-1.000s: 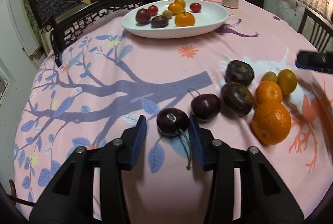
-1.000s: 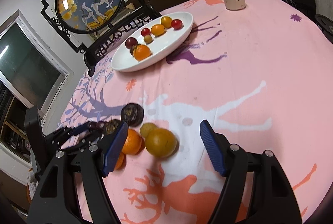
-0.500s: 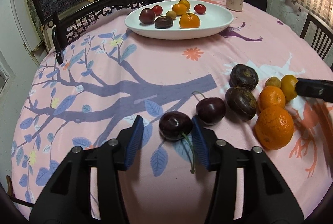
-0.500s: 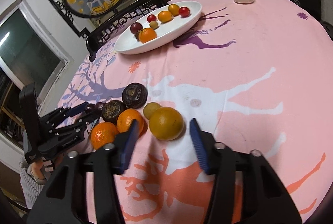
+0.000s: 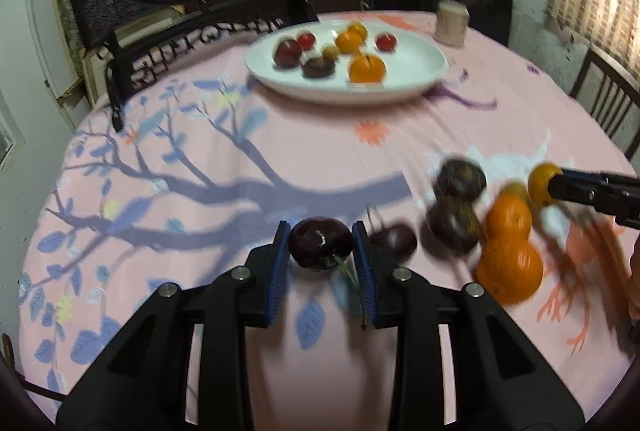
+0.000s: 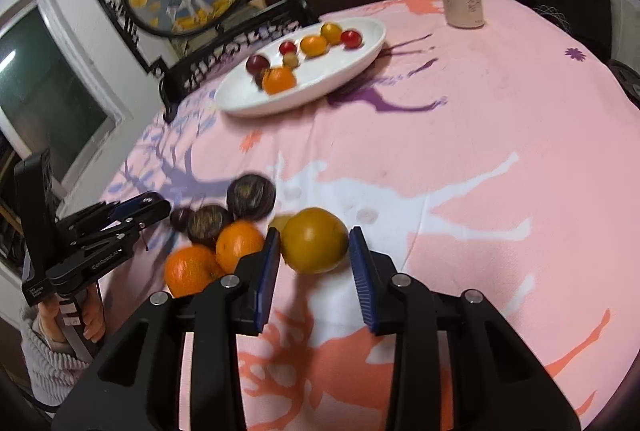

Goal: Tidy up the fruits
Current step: 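Lower the cherry and orange onto the white plate and open both grippers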

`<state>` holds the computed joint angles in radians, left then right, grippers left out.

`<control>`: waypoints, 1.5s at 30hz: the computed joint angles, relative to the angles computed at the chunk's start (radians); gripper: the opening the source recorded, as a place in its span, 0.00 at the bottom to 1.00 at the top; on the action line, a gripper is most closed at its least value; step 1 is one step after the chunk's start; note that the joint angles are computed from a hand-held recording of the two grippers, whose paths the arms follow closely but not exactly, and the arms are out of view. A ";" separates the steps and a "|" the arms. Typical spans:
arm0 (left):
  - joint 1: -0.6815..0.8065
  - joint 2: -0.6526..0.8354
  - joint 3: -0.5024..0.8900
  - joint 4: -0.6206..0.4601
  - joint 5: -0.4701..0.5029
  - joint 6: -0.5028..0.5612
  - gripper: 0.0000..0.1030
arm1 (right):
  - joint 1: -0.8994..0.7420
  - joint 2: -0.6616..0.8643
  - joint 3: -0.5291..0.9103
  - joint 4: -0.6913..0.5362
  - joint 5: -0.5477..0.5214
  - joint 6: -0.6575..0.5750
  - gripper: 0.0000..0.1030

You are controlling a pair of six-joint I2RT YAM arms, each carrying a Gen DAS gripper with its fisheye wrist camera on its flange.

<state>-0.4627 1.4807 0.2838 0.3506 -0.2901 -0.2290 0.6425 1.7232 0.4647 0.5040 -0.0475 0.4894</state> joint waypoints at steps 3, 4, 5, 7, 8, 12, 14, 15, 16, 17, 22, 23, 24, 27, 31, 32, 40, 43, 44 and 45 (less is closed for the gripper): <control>0.038 0.002 0.101 -0.083 0.002 0.024 0.31 | -0.037 -0.008 0.071 -0.067 -0.029 -0.009 0.29; 0.049 0.020 0.145 -0.102 -0.001 0.034 0.31 | -0.048 -0.006 0.110 -0.096 -0.037 -0.014 0.29; 0.065 0.043 0.191 -0.116 0.006 0.040 0.31 | -0.054 -0.001 0.147 -0.120 -0.039 -0.021 0.29; 0.097 0.106 0.287 -0.145 0.043 0.042 0.31 | -0.065 0.039 0.248 -0.170 -0.037 -0.035 0.29; 0.107 0.141 0.331 -0.156 0.052 0.044 0.31 | -0.070 0.055 0.277 -0.185 -0.043 -0.038 0.29; 0.130 0.219 0.414 -0.144 0.098 0.041 0.31 | -0.094 0.104 0.351 -0.284 -0.104 -0.082 0.30; 0.131 0.222 0.400 -0.125 0.112 0.056 0.31 | -0.095 0.057 0.261 -0.253 -0.093 -0.107 0.31; 0.128 0.221 0.392 -0.121 0.106 0.067 0.31 | -0.103 0.032 0.196 -0.215 -0.108 -0.107 0.31; 0.130 0.212 0.380 -0.114 0.108 0.067 0.31 | -0.108 0.029 0.164 -0.190 -0.121 -0.096 0.31; 0.133 0.205 0.377 -0.118 0.119 0.062 0.31 | -0.110 0.034 0.145 -0.175 -0.129 -0.081 0.31; 0.115 0.174 0.350 -0.109 0.098 0.060 0.31 | -0.091 0.115 0.205 -0.184 -0.098 -0.063 0.40; 0.115 0.166 0.341 -0.105 0.100 0.056 0.31 | -0.089 0.128 0.214 -0.184 -0.110 -0.058 0.40; 0.117 0.162 0.335 -0.105 0.105 0.051 0.31 | -0.087 0.142 0.216 -0.177 -0.122 -0.054 0.40; 0.123 0.162 0.329 -0.107 0.113 0.040 0.31 | -0.066 0.142 0.202 -0.149 -0.097 -0.051 0.34; 0.131 0.179 0.367 -0.140 0.121 0.041 0.31 | -0.065 0.113 0.209 -0.151 -0.064 -0.056 0.34; 0.138 0.183 0.386 -0.152 0.129 0.041 0.31 | -0.077 0.107 0.233 -0.174 -0.077 -0.057 0.34; 0.159 0.345 0.606 -0.216 0.120 0.026 0.31 | -0.087 0.234 0.572 -0.285 -0.012 -0.052 0.34; 0.161 0.429 0.662 -0.226 0.115 0.021 0.34 | -0.086 0.330 0.679 -0.278 -0.017 -0.056 0.36; 0.162 0.449 0.673 -0.227 0.110 0.028 0.39 | -0.084 0.341 0.692 -0.284 -0.001 -0.059 0.46; 0.165 0.463 0.676 -0.220 0.107 0.027 0.42 | -0.080 0.353 0.704 -0.301 0.025 -0.067 0.58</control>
